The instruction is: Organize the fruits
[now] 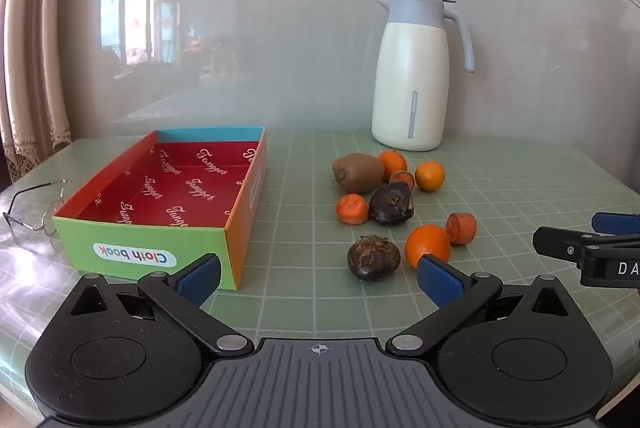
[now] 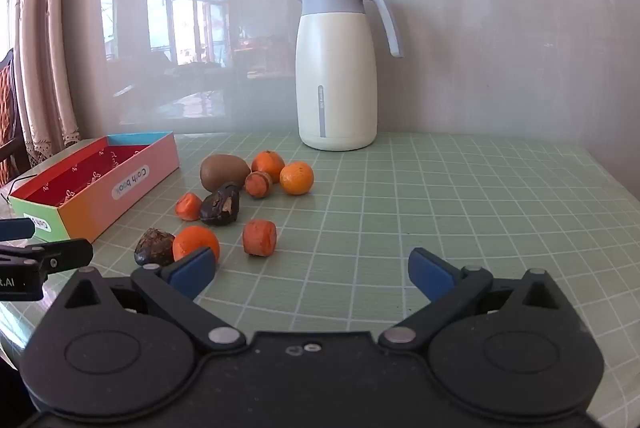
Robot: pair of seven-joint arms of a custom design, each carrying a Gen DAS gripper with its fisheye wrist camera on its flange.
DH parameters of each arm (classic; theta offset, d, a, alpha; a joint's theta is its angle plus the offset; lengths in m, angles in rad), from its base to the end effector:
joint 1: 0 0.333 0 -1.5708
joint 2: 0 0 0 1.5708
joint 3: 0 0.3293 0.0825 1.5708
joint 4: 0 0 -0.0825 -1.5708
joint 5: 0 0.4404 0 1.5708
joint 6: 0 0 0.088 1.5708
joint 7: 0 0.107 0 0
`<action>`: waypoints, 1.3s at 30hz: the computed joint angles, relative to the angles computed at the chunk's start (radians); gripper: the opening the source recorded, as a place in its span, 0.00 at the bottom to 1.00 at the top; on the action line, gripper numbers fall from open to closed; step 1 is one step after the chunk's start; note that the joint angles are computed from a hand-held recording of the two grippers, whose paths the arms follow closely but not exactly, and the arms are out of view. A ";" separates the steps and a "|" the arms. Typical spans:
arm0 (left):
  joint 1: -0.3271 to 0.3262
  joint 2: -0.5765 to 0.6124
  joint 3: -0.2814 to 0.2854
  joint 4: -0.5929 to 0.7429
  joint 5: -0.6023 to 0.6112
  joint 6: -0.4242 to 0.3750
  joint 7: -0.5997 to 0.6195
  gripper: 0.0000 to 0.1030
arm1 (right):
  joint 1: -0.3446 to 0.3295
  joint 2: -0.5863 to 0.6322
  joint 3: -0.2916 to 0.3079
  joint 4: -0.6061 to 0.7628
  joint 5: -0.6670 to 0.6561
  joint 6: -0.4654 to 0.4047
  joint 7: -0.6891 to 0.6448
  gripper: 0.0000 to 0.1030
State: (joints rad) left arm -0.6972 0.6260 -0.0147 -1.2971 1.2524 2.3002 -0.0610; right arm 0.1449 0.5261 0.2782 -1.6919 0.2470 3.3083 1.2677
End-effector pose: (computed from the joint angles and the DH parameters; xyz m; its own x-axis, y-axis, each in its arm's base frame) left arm 0.6419 -0.5232 0.4234 0.2008 -0.9796 -0.0017 -0.4461 -0.0899 -0.8905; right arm 0.7270 0.2567 0.4113 0.3679 -0.9274 -0.0670 -0.4436 -0.1118 -0.8892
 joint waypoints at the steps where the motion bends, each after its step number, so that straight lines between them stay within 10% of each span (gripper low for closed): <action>1: 0.000 0.000 -0.001 0.001 -0.001 -0.002 0.005 1.00 | 0.000 0.000 0.000 0.000 0.000 0.000 0.000 1.00; 39: 0.003 -0.005 -0.002 -0.006 -0.001 0.004 -0.002 1.00 | 0.002 0.000 -0.004 0.001 0.000 -0.003 0.000 1.00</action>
